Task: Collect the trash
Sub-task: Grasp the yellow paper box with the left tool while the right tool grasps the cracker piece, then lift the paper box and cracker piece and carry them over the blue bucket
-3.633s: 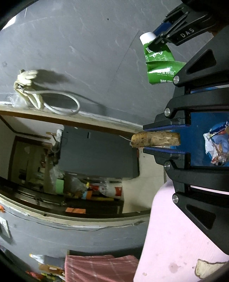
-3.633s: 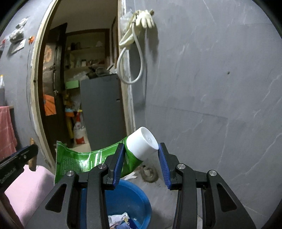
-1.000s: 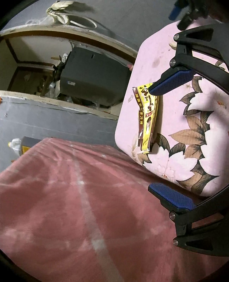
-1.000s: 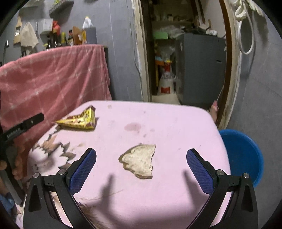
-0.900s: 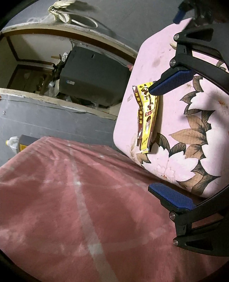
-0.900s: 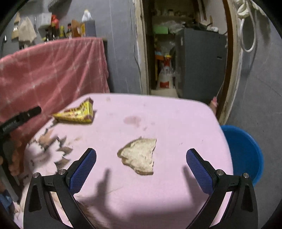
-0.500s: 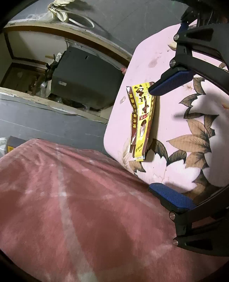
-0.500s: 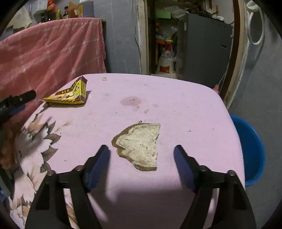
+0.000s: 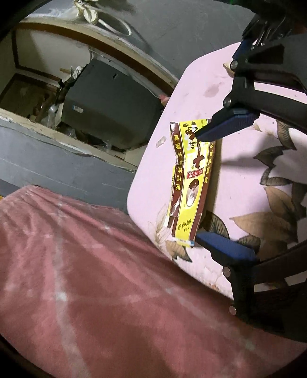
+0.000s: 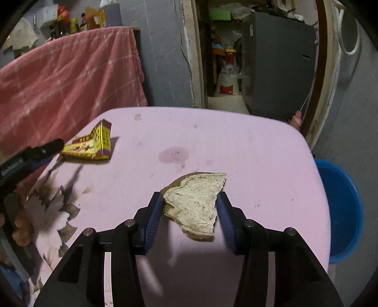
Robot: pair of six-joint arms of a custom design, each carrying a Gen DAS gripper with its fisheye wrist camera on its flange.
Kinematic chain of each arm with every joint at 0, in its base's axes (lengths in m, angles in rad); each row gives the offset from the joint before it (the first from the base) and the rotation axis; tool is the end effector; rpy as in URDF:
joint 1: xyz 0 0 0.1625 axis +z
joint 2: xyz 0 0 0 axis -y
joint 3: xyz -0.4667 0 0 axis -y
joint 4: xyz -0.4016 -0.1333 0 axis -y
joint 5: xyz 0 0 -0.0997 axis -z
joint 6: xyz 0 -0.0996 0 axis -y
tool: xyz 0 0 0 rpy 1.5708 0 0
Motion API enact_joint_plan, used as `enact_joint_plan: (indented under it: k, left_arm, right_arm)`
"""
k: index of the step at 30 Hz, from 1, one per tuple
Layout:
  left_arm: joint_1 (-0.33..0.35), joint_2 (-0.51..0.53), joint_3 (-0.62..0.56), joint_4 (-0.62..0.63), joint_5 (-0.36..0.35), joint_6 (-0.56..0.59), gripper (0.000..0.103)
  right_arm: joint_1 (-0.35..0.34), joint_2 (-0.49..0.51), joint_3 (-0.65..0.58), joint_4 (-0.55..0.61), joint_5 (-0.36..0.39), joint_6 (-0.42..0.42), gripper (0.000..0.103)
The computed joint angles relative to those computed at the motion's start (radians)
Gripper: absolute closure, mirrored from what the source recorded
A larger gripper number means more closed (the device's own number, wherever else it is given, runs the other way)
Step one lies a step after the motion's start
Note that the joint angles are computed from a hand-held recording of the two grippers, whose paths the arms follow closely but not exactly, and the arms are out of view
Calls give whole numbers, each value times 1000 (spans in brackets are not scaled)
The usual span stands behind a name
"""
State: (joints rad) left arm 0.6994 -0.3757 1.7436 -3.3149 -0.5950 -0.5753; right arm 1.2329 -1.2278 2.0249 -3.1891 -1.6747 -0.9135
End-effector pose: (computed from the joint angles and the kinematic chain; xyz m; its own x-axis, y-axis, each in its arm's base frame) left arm -0.3419 -0.5696 -0.0749 -0.8853 -0.1302 -0.4464 0.2741 0.6292 -0.7273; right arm -0.0756 -0.5861 0.3202 -0.7368 -0.2637 0.6226 -0.5849 0.7105 -0.3913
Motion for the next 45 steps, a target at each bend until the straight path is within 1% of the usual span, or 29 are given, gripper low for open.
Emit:
enact_joint_plan:
  k: [2,3,4,5,7,8,13,16,20,23,27,31,33,34,37,41,42,45]
  left_arm:
    - [5,0,-16,46,-2,-38,38]
    - [11,-4,-24,85,-9,-70,44]
    - [12,-8,-28,114,-14,-96,49]
    - [17,-14,-34,150,-22,-127,51]
    - [19,-18,-39,167,-13,-155,53]
    - [23,-23,-40,174,-20,-169,54]
    - [31,-37,-50,237,6,-243,74]
    - [40,-42,-50,227,-8,-262,83]
    - [50,-42,-55,190,-43,-218,87]
    - [56,-37,-70,166,-84,-142,90]
    - [64,-25,-103,172,-159,-35,91]
    - [60,-7,-128,158,-204,51,95]
    - [55,-3,-129,144,-227,82,97]
    - [51,2,-132,140,-239,98,98]
    - [31,31,-168,152,-221,156,100]
    - [-7,64,-179,119,-182,262,101]
    - [-13,72,-180,110,-181,279,101]
    - [-24,82,-197,140,-196,303,102]
  right_arm:
    - [8,10,-6,-28,-3,-14,58]
    - [10,13,-12,-31,-1,-18,58]
    - [10,16,-19,-24,3,-15,58]
    - [9,16,-29,-10,10,-11,58]
    - [13,25,-49,14,6,0,58]
    - [14,25,-56,29,12,5,58]
    - [17,29,-69,52,17,10,58]
    - [13,26,-67,55,30,10,58]
    - [10,23,-60,51,39,9,58]
    - [6,18,-52,41,53,7,58]
    - [0,12,-45,24,62,3,58]
    - [-11,2,-44,8,76,-2,58]
    - [-16,-4,-41,-2,95,-7,58]
    - [-23,-11,-37,-3,116,-10,58]
    - [-45,-32,-16,-23,198,-18,58]
    - [-57,-46,18,-88,255,-53,58]
    - [-59,-49,25,-103,264,-61,58]
    - [-58,-49,38,-146,272,-81,58]
